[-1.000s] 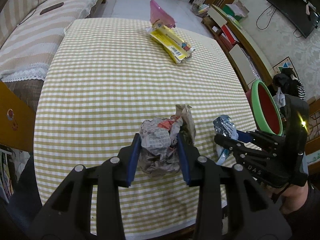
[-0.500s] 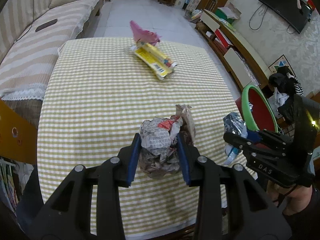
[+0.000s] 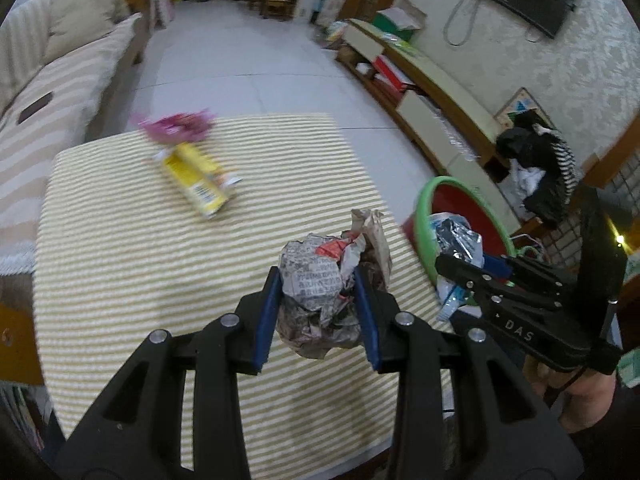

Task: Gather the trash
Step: 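Carry the crumpled paper and snack bag in both tools over the bin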

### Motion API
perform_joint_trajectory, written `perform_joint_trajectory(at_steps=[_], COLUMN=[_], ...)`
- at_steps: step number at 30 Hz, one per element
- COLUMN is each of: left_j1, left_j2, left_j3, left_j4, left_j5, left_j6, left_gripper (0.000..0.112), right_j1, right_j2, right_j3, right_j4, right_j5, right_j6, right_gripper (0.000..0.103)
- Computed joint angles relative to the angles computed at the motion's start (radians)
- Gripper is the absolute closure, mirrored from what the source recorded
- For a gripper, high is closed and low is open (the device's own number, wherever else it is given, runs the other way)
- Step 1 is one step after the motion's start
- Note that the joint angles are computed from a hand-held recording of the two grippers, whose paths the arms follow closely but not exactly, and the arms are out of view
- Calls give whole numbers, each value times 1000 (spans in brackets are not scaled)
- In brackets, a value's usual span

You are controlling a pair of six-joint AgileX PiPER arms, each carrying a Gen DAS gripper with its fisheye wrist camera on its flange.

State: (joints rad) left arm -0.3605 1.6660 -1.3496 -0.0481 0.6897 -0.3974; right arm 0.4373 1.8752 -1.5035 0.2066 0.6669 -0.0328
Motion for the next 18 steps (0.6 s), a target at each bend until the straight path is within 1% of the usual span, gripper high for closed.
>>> perform_joint_trajectory(at_steps=[4,10,12,15,18], left_j1=[-34,-97,-110,-135,-150], left_j2=[127,358,416,545,678], left_j3=[-177,-530,-624,-837,-1066], left_j4=[-69,-126,-137,-146,-159], left_j5=[31,143,179,267,371], left_j6=[60,112,122,125,114], left_gripper=[77,77,78,78,78], right_j1=[-108,-242,-284,-329,-371], right_j2=[-26,-26,-19,-9,15], right_j3=[13,16,13,10,-4], right_j4=[5,23,38,56,81], right_j5=[-11,-19,-19,-20,-16], right_j6=[-17,-45,-63,-83,-109], right_gripper=[71,71,71,71,71])
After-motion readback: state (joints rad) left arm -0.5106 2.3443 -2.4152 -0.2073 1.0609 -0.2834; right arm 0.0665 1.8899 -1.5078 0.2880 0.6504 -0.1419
